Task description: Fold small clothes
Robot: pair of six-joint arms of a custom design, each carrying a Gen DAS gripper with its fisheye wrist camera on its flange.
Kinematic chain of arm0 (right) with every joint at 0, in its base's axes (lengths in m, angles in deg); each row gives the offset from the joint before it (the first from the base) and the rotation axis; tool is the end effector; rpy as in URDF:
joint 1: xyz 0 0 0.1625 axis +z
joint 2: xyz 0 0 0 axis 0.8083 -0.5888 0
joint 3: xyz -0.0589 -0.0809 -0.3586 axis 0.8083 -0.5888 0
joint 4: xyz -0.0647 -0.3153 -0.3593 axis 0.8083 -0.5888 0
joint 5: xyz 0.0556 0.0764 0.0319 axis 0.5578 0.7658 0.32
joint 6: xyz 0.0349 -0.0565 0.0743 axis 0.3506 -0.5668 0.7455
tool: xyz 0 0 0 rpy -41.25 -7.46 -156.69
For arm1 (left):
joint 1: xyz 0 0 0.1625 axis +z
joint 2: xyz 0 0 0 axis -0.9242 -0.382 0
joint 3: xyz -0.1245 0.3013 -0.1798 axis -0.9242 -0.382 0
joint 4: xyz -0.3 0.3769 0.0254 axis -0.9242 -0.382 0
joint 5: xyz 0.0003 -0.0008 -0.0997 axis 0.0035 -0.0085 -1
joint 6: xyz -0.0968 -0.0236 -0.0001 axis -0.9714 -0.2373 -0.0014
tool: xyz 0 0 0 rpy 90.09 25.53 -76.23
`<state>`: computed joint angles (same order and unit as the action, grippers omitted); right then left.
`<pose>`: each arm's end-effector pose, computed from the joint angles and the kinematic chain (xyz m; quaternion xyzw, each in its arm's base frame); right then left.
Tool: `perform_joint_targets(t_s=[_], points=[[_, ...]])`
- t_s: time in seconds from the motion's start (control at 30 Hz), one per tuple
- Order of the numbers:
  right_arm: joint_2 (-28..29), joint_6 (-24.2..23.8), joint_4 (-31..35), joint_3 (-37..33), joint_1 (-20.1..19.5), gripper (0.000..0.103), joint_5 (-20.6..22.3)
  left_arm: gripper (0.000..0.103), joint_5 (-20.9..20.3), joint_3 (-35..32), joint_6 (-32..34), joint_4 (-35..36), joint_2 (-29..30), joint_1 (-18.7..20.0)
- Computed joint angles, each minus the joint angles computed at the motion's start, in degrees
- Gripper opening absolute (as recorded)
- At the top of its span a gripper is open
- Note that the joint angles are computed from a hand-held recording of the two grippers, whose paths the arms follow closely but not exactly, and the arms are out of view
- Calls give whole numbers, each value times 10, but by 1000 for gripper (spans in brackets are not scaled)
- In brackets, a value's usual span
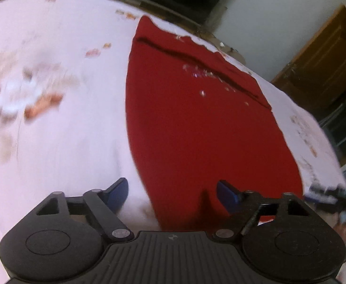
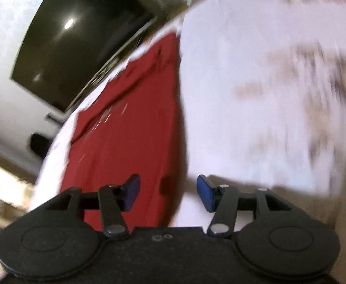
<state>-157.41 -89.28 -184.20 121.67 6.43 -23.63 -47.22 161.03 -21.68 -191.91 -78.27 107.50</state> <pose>-0.1696 -0.6179 0.3578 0.1044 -0.9696 0.2211 0.0014 -0.2016 -0.4446 -0.0377 -0.0523 0.8900 -0.4189 0.1721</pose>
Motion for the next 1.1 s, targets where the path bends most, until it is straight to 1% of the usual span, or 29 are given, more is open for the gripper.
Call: perform_joint_targets(t_s=[0.03,0.07,0.13,0.2,0.23,0.27,0.3,0.33,0.37,0.4,0.43,0.5,0.53,0.67,0.73,0.8,0.83,0.87,0.9,0.93,0.97,1.0,1.03,1.07,1.1], points=[[-9,-12,36,3,-6,52,-5,80,-6,6,-10,-17,3,-2],[-20,-28,54,11,-9,52,-10,80,-16,10,-21,-32,5,-1],[-37,-55,66,29,-16,52,-5,80,-45,10,-38,-32,-1,5],[-36,-47,76,32,-15,51,3,80,-73,7,-37,-48,3,9],[-30,-43,89,26,-15,48,10,80,-76,4,-33,-63,13,9],[-22,-38,95,21,-14,45,12,80,-69,2,-30,-83,27,6],[-12,-32,94,15,-12,39,13,80,-64,2,-26,-125,44,6],[-6,-26,93,12,-10,34,15,79,-62,5,-32,-184,62,6],[-1,-18,98,7,-10,32,20,78,-62,5,-40,-240,81,8],[-2,-14,105,7,-13,29,26,69,-58,4,-46,-276,94,9],[2,-7,108,4,-15,27,31,60,-51,6,-52,-287,101,7],[10,5,111,-2,-16,25,37,57,-43,11,-62,-308,109,3],[6,3,119,-2,-22,25,41,56,-44,12,-60,-318,113,2],[5,-9,153,-12,-30,25,39,56,-55,7,-34,-336,121,10],[12,0,160,-17,-30,25,43,56,-73,-10,-12,-340,124,25],[20,9,165,-23,-27,24,47,56,-84,-12,5,-349,123,35],[21,8,166,-24,-27,24,46,50,-81,-13,13,-354,124,36],[23,8,165,-25,-25,23,45,38,-67,-13,11,-343,123,31],[25,6,165,-26,-23,22,44,10,-42,-14,-1,-309,121,25],[25,3,162,-25,-22,19,43,4,-30,-14,-9,-297,123,24],[24,0,158,-22,-21,17,42,4,-26,-16,-13,-310,131,24],[22,-2,148,-17,-20,10,39,4,-17,-16,-11,-331,140,20],[17,-7,138,-12,-22,6,35,3,-5,-18,-7,-335,146,14],[13,-12,128,-6,-22,6,34,3,11,-20,-6,-341,151,5],[8,-20,121,-2,-23,6,38,3,23,-20,-4,-362,158,-4]])
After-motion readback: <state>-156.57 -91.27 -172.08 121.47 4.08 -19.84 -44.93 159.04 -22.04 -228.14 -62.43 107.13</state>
